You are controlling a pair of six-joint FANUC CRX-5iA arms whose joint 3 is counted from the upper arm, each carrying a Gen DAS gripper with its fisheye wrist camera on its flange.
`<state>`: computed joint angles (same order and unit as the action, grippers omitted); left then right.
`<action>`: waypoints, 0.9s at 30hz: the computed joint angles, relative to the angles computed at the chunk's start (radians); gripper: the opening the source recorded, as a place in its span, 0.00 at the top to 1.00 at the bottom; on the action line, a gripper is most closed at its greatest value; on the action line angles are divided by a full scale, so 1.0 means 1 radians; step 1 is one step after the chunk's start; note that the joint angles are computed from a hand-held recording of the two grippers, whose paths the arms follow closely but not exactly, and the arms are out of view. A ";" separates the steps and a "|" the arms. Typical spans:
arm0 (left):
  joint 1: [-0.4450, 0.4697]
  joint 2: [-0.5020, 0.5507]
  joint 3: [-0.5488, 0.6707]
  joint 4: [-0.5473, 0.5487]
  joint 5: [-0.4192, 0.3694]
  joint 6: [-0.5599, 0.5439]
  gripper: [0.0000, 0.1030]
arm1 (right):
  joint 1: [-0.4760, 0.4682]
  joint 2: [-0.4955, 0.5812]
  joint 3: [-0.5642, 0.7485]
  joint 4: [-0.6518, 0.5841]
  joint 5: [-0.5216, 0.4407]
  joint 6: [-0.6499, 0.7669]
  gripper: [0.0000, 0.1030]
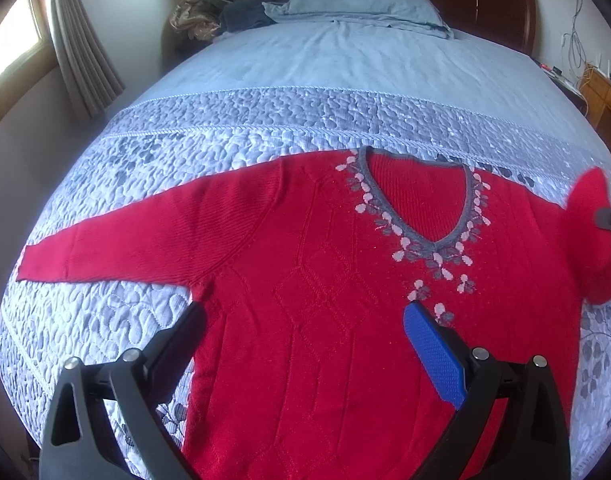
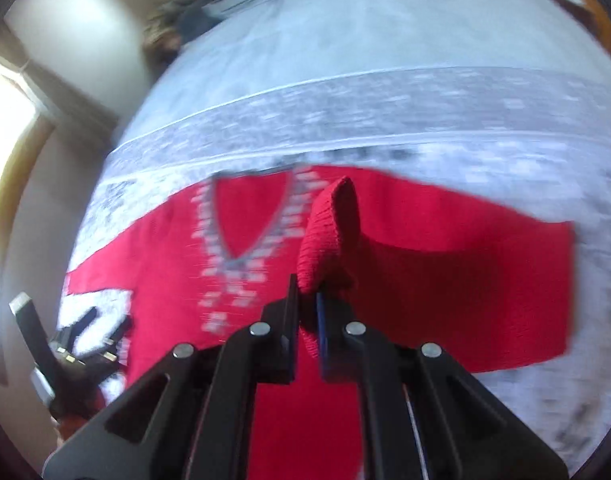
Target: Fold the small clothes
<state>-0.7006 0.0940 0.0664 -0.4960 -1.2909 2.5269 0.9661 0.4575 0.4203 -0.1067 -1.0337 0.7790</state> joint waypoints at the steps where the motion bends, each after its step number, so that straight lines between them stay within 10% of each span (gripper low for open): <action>1: 0.005 -0.001 -0.006 0.006 0.008 -0.006 0.04 | 0.006 0.035 0.043 -0.015 -0.016 0.015 0.92; 4: 0.013 0.002 -0.013 0.028 0.032 -0.027 0.04 | 0.019 0.082 0.090 -0.006 -0.049 -0.010 0.73; 13: 0.067 0.075 -0.023 0.252 0.225 -0.174 0.06 | -0.006 -0.124 -0.221 0.066 0.028 -0.117 0.76; 19: 0.143 0.171 -0.058 0.562 0.353 -0.342 0.32 | 0.014 -0.241 -0.405 0.129 0.057 -0.164 0.76; 27: 0.157 0.257 -0.001 0.584 0.350 -0.316 0.63 | 0.049 -0.336 -0.550 0.186 0.136 -0.217 0.76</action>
